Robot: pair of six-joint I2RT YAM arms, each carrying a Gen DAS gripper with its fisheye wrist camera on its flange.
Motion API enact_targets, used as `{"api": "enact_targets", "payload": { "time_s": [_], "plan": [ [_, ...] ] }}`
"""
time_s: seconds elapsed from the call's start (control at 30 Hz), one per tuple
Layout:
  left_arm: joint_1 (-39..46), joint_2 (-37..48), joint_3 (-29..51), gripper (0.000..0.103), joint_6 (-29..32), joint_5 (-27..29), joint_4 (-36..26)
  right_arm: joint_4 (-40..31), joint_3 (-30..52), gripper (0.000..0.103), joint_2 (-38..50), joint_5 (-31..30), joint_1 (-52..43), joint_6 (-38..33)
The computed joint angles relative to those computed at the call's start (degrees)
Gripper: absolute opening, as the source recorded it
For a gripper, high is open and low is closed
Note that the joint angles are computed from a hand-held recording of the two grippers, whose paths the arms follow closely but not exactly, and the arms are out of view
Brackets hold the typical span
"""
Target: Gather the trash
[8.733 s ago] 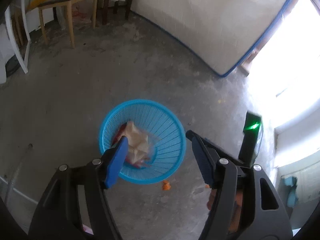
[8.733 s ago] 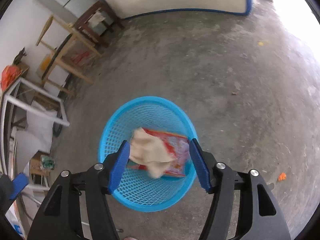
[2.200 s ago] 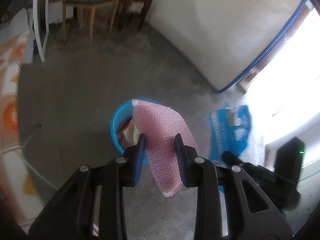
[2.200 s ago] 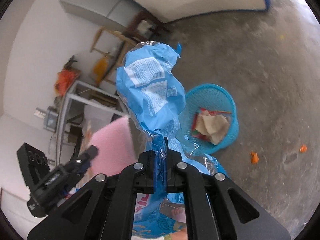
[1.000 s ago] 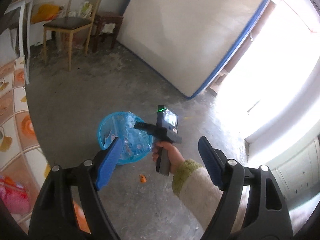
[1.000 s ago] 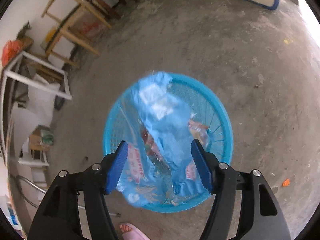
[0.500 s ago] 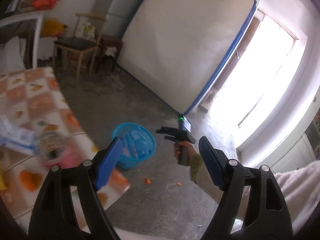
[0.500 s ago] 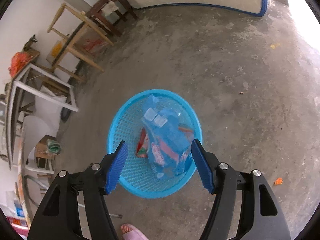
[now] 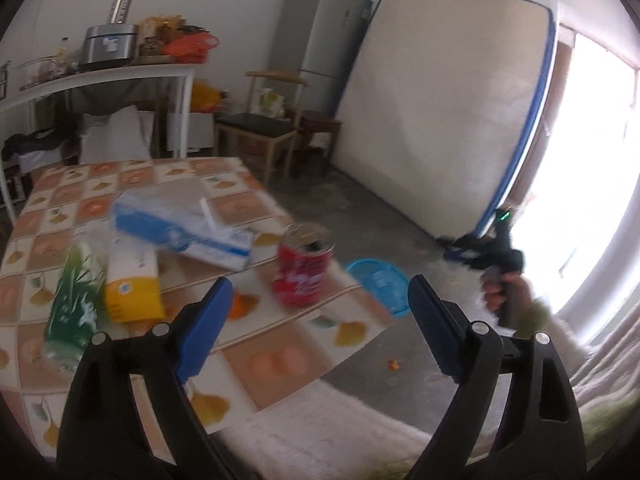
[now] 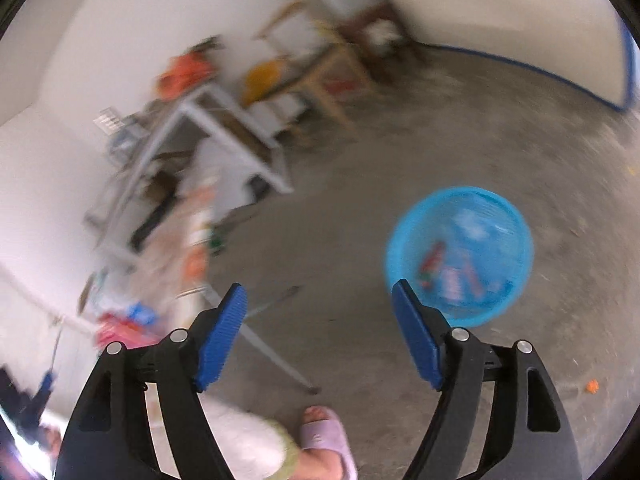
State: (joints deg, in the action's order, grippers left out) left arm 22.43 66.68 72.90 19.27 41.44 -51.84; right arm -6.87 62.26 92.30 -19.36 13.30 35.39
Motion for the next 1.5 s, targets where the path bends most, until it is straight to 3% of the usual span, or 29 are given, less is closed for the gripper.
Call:
{"api": "enact_targets", "payload": {
  "time_s": [0.2, 0.4, 0.77, 0.93, 1.17, 1.37, 1.43, 1.5],
  "plan": [
    [-0.99, -4.00, -9.72, 0.085, 1.30, -5.95, 6.28, -5.20, 12.02, 0.086, 0.64, 3.91, 14.48, -8.56],
    [2.78, -3.86, -14.42, 0.085, 4.75, -7.13, 7.92, -14.47, 28.99, 0.088, 12.27, 13.26, 26.11, -18.19],
    [10.59, 3.92, -14.36, 0.085, 3.29, -3.48, 12.14, -22.78, 53.90, 0.088, 32.22, 15.26, 29.98, -16.93],
    [12.74, 6.63, -13.91, 0.085, 2.08, -1.90, 14.21, -25.02, 60.43, 0.088, 36.64, 16.25, 30.71, -16.00],
    [14.47, 7.90, -12.86, 0.085, -0.18, -0.29, 17.28, -26.86, 62.30, 0.088, 37.44, 20.78, 32.16, -16.11],
    [18.74, 7.54, -10.91, 0.085, -3.12, 0.46, 23.10, -20.84, 50.34, 0.088, 28.77, 23.88, 32.33, -15.16],
    [19.07, 9.70, -8.43, 0.085, -3.29, -1.33, 23.27, -19.27, 47.21, 0.088, 26.10, 24.73, 32.30, -14.94],
    [17.99, 13.82, -4.31, 0.085, -1.87, -6.75, 21.26, -17.74, 44.71, 0.088, 23.65, 25.39, 32.25, -14.52]
  ]
}}
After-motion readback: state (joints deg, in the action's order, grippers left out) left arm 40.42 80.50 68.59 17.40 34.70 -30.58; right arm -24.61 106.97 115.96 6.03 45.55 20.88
